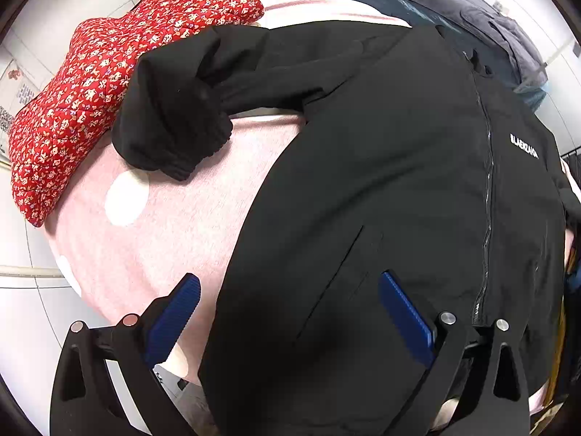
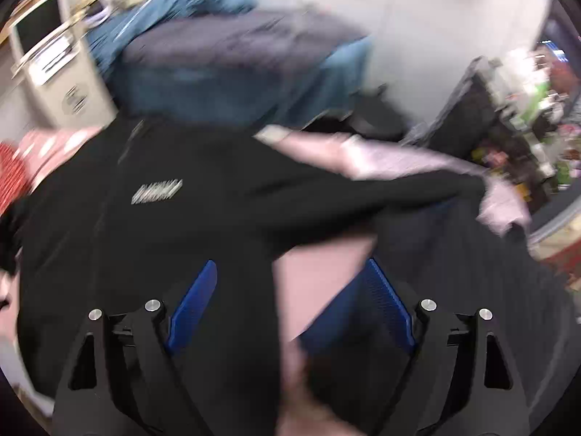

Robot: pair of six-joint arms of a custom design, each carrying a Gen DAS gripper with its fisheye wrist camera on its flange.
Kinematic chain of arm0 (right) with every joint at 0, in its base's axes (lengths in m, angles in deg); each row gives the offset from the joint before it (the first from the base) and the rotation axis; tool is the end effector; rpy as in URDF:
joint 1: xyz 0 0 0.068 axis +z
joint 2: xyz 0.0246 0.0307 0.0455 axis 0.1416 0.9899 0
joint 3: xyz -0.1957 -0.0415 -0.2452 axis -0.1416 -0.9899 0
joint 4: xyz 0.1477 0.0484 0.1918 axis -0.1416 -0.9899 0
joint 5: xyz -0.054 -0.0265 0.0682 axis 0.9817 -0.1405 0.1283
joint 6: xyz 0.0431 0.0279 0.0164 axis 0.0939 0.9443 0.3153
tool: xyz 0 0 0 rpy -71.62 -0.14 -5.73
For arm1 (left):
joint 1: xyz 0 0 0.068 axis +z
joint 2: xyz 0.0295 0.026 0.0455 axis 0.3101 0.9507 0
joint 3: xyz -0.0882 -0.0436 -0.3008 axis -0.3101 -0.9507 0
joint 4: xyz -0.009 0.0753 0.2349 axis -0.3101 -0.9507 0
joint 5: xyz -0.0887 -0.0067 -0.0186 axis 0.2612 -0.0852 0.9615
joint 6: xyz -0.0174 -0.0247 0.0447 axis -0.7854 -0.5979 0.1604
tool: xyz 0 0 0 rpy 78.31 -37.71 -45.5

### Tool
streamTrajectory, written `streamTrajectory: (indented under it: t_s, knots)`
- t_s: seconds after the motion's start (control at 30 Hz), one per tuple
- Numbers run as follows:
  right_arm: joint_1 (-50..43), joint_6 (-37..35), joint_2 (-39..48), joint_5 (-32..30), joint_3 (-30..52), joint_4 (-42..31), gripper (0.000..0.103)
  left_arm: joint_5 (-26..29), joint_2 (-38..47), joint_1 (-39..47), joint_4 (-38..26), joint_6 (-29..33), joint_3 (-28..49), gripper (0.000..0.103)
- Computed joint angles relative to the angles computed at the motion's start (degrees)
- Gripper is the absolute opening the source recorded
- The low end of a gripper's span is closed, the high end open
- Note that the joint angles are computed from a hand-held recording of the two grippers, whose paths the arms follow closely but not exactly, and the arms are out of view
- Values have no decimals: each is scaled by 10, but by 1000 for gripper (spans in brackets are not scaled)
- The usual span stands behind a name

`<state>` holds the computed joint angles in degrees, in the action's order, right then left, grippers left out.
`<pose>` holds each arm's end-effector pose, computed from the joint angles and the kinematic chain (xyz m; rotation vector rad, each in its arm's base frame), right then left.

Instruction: Fold large clothes

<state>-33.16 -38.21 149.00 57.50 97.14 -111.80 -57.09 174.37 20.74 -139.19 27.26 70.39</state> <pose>0.2576 -0.2149 0.3299 0.1805 2.6605 -0.0643 0.3163 0.0166 0.2864 -0.3676 2.9251 0.0504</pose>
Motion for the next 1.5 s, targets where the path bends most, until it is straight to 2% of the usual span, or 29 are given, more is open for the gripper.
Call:
streamTrajectory:
  t_s: [0.13,0.27,0.43,0.6,0.73,0.87,0.9,0.97,1.0,1.03,1.07,1.13,1.2,1.27,1.37,1.43,1.5]
  knots:
    - [21,-31,-44,-1,-126,-8,82,5,-23,22,9,35,-37,97]
    - [-7,-65,-61,22,-222,17,82,8,-50,63,16,87,-75,97]
    - [-105,-118,-68,37,-285,15,82,34,-80,149,19,156,-120,97]
    - [-201,-172,-30,45,-312,6,83,78,-89,226,23,205,-158,97]
    - [-230,-198,-12,48,-347,4,84,133,-80,244,30,220,-192,97]
    - [-216,-214,-34,62,-406,38,83,158,-77,208,34,237,-230,96]
    - [-214,-218,-41,62,-416,44,81,161,-78,191,37,234,-241,96]
    - [-208,-220,-53,66,-434,55,57,169,-77,165,40,226,-250,96]
    - [-207,-219,-49,64,-434,46,38,171,-76,153,43,221,-252,95]
    - [-210,-219,-40,54,-427,26,23,182,-78,142,48,219,-259,88]
    - [-213,-217,-40,46,-421,12,21,193,-78,134,47,221,-260,78]
    - [-222,-222,-49,30,-402,-31,11,196,-72,119,25,224,-241,28]
    - [-251,-241,-45,0,-359,-109,9,216,-76,130,-5,243,-214,11]
    - [-293,-282,-40,-31,-292,-213,8,257,-84,169,-58,284,-171,8]
    - [-351,-330,-18,-48,-192,-329,8,289,-79,243,-131,339,-101,8]
    - [-369,-342,-4,-35,-157,-344,8,304,-56,296,-162,361,-72,8]
    - [-366,-319,1,4,-169,-299,11,284,-42,320,-157,371,-83,12]
